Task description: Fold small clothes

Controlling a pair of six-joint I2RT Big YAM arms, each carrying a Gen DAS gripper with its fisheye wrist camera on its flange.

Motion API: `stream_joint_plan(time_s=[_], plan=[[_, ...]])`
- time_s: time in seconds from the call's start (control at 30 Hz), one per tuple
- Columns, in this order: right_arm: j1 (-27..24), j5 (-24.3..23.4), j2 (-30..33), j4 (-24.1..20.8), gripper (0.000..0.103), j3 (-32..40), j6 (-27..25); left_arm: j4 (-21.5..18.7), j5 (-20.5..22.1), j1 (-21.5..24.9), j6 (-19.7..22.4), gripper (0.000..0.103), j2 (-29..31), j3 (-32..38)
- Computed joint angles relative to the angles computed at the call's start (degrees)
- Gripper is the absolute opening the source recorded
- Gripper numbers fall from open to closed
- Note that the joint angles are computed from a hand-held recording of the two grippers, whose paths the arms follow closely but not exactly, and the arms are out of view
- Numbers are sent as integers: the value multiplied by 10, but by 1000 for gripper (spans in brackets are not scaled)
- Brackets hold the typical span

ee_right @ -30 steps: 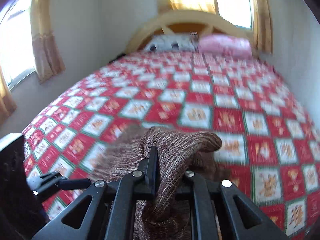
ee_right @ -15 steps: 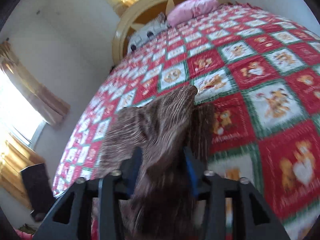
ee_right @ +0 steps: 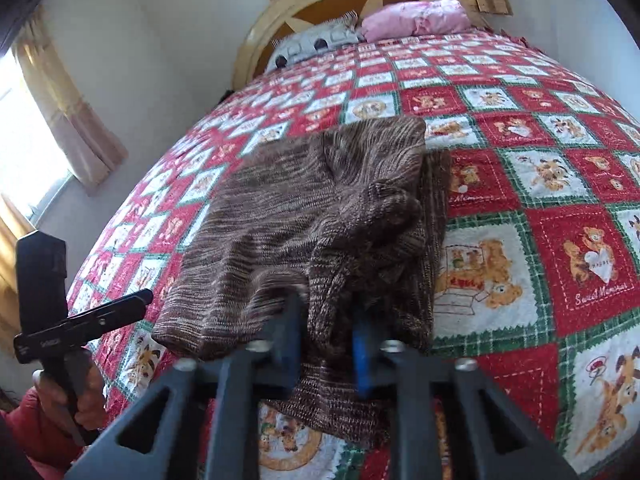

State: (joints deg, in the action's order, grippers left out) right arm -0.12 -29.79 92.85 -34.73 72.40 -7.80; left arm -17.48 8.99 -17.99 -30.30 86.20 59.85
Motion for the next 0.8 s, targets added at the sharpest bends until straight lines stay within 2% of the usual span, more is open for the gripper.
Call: stream_joint_plan(time_s=[0.1, 0.2, 0.27, 0.33, 0.4, 0.47, 0.5, 0.57, 0.6, 0.63, 0.67, 0.7, 0.77, 0.8], plan=[[-11, -24, -19, -15, 11, -2, -1, 7, 6, 6, -2, 95, -7, -5], [-27, -70, -28, -63, 11, 1, 0, 4, 2, 8, 6, 95, -11, -1], [-29, -50, -30, -92, 10, -4, -19, 3, 1, 8, 10, 95, -7, 6], [-26, -3, -25, -94, 10, -15, -40, -7, -2, 8, 19, 95, 6, 24], [-42, -51, -15, -93, 11, -14, -35, -22, -3, 7, 30, 95, 19, 44], [-54, -81, 2, -134, 13, 18, -33, -25, -3, 7, 41, 95, 29, 59], [-57, -84, 1, -138, 18, 26, -30, -22, -3, 7, 42, 95, 32, 63], [-62, -88, -12, -101, 43, 31, -13, -15, 4, 8, 33, 95, 46, 75], [-65, -92, -16, -73, 67, 35, -1, -13, 8, 7, 26, 95, 52, 80], [-67, -92, -18, -37, 76, 37, 20, -10, 17, 4, 17, 95, 61, 86], [-66, -90, -17, 2, 80, 43, 45, -9, 23, 2, 15, 95, 68, 91], [-65, -88, -7, 19, 80, 56, 61, -11, 28, -2, 18, 95, 77, 98], [-55, -79, 40, 23, 80, 119, 99, -21, 22, -13, 30, 95, 87, 107], [-49, -68, 70, 11, 80, 156, 110, -27, 17, -18, 34, 95, 92, 111]])
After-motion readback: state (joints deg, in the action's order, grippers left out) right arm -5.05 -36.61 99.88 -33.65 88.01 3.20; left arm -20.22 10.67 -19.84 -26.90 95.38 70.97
